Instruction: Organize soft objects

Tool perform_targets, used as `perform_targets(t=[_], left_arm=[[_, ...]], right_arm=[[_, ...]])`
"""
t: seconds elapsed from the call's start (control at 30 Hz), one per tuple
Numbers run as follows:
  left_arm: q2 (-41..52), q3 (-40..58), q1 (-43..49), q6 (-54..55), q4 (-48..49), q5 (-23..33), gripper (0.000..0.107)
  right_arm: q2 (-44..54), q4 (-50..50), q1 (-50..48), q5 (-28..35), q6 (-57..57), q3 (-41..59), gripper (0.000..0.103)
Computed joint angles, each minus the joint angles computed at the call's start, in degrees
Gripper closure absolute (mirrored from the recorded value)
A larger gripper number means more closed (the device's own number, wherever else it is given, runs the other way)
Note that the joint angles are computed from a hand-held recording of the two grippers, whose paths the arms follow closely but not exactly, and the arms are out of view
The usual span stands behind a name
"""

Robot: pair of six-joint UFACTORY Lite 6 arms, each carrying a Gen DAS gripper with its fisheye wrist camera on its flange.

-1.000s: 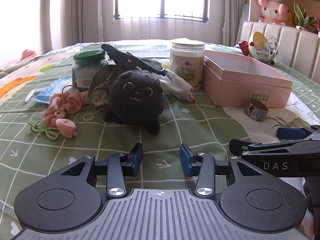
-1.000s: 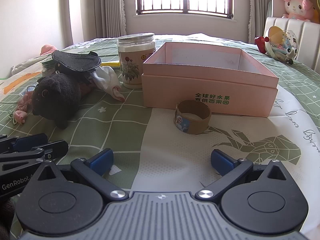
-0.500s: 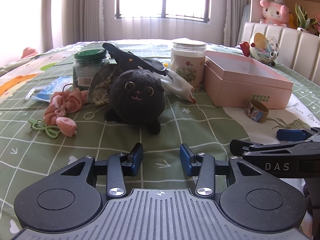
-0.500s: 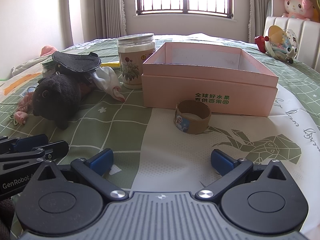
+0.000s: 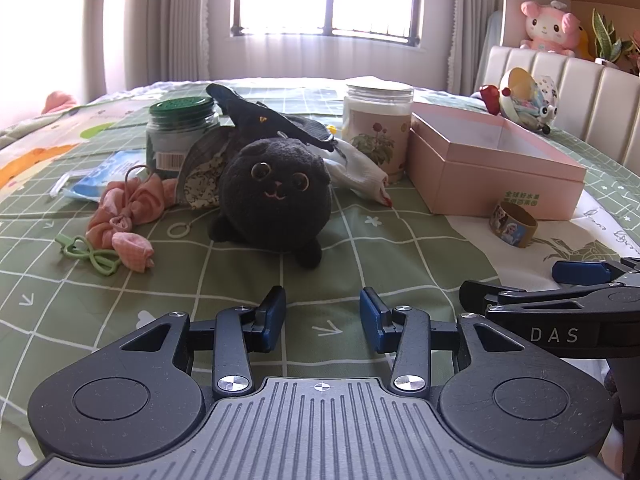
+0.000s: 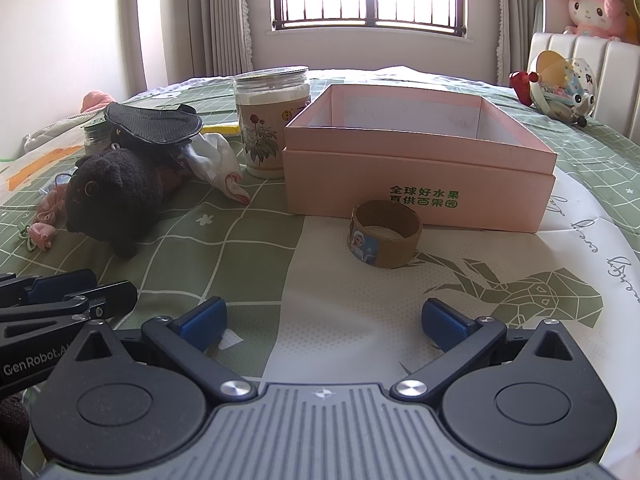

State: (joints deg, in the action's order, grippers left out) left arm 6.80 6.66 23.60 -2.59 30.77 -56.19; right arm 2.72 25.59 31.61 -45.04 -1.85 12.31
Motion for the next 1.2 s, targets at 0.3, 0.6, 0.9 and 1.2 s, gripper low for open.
perform_targets(t=[0.3, 0.6, 0.9, 1.2], left_arm=[[0.0, 0.1, 0.1, -0.1, 0.2, 0.1, 0.061], [0.0, 0.1, 0.1, -0.1, 0.2, 0.1, 0.061], [0.1, 0.1, 0.2, -0.2, 0.3, 0.2, 0.061], [-4.6, 4.9, 4.7, -13.2, 15.9, 11.9, 0.062]], right_arm=[[0.2, 0.0, 0.0, 0.0, 0.0, 0.1, 0.0], [0.2, 0.0, 0.0, -0.1, 0.0, 0.2, 0.0], [-0.3, -0.2, -0.2, 0.3, 0.1, 0.0, 0.0], [-6.8, -7.6, -6.4, 20.1, -2.2, 4.6, 0.0]])
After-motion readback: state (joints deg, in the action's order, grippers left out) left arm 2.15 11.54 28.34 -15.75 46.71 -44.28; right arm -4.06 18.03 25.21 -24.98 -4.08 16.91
